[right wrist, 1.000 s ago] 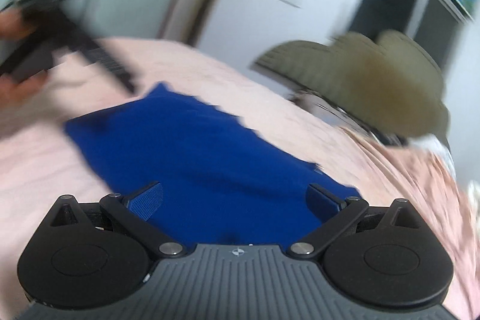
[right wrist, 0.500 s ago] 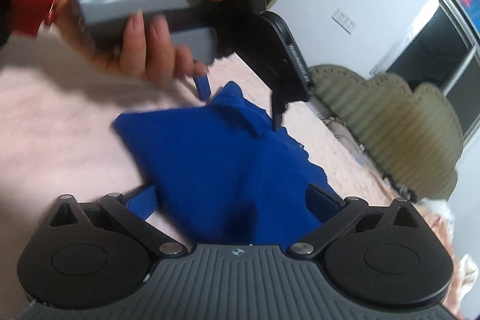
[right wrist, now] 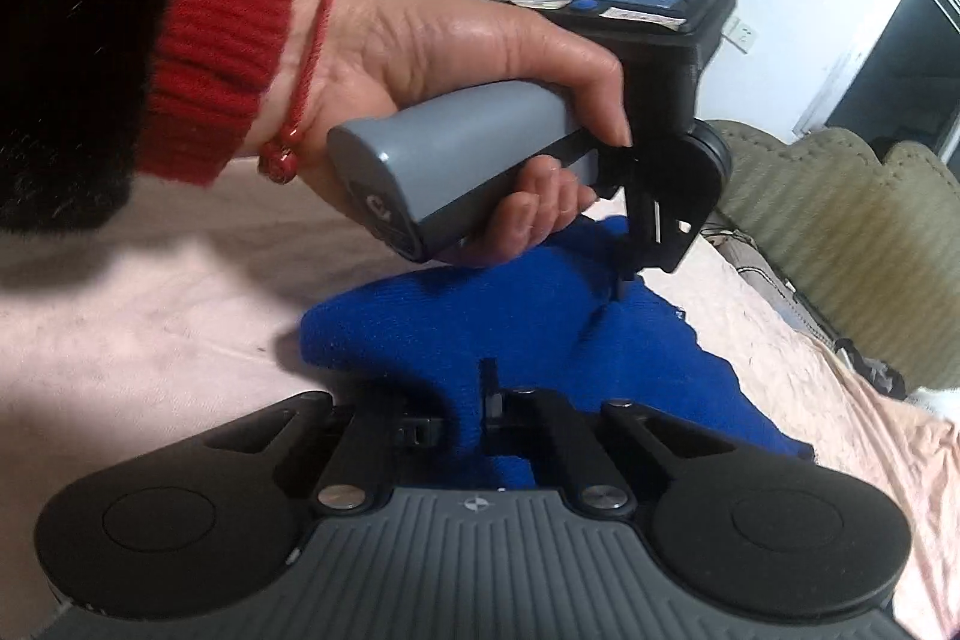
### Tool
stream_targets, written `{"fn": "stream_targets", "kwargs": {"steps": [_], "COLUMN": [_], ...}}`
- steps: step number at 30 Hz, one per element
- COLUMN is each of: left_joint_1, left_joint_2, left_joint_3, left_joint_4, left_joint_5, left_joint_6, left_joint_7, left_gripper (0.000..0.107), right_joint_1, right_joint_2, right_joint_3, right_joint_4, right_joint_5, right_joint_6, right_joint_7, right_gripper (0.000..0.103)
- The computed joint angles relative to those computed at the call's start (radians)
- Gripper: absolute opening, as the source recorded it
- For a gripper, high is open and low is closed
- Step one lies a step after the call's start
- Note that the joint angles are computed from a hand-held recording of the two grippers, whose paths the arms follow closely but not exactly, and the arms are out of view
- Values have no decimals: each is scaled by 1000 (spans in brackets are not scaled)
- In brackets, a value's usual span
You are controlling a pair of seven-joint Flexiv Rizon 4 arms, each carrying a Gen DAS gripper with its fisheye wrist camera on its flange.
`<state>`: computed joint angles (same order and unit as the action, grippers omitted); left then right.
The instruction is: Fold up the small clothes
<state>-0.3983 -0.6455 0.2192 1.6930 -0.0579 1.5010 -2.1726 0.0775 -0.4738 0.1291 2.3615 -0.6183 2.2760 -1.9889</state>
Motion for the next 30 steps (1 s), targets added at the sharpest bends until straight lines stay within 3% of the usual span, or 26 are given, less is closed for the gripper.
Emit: {"fn": "stream_targets", "kwargs": {"steps": [5, 10, 19, 30], "left_joint_1": [-204, -303, -280, -206], "left_joint_2": [-17, -49, -109, -307], "left_joint_3": [238, 332, 247, 49], "left_joint_4": [-126, -276, -505, -927], "left_joint_5": [126, 261, 360, 442], "left_joint_6": [-164, -317, -486, -677], "left_joint_7": [-133, -224, -251, -142], "left_gripper": [13, 12, 12, 12], "right_joint_1": [-29, -89, -196, -371], "right_joint_2": [7, 14, 26, -44], "right_joint_3": [-10, -28, -77, -141], "right_joint_4": [32, 41, 47, -73], "right_joint_5": [31, 6, -61, -292], "right_joint_6": [129, 207, 298, 315], "right_joint_7": [-21, 40, 160, 512], "right_gripper": [3, 3, 3, 3]}}
